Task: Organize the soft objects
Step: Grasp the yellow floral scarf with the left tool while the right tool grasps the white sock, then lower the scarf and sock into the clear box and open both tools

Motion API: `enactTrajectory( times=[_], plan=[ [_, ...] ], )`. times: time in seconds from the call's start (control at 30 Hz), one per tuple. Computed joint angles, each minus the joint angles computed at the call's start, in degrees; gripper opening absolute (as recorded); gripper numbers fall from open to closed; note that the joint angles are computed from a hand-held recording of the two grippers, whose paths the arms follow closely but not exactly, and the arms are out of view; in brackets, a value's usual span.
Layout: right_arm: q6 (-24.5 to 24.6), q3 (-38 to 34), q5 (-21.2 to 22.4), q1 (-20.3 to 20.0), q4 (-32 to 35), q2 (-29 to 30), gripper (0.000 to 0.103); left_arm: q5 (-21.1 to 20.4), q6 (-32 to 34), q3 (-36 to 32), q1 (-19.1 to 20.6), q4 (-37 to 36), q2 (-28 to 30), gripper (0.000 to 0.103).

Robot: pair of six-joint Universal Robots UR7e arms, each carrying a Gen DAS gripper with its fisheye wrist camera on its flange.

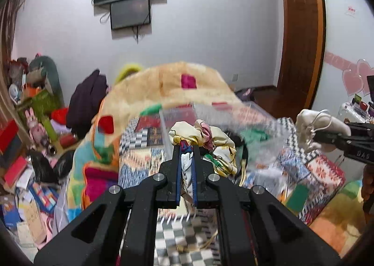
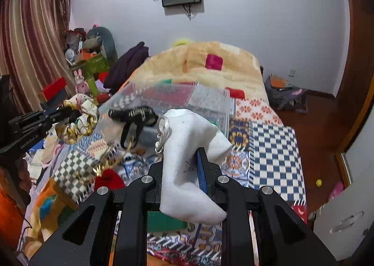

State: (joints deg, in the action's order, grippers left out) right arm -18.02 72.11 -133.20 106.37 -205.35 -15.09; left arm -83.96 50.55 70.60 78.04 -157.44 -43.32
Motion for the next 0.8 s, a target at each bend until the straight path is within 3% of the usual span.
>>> enactTrajectory(
  times=[0.17, 0.4, 0.8],
  plan=[
    [-2.66, -3.0, 0.37, 0.41, -0.81, 0.75, 0.018, -1.04, -0.24, -2.09, -0.88, -0.36, 1.3, 0.006],
    [-6.95, -9.28, 1.41, 0.56, -0.1, 2.58, 0.018, -0.53, -3.69, -11.07, -1.47, 4.83, 6.59, 0.006],
    [-6.48, -23.29, 1.17, -2.2, 13.03, 8.48, 0.018, 5.31, -6.57, -26.64, -1.31, 16.69, 17.27, 0.006]
  ],
)
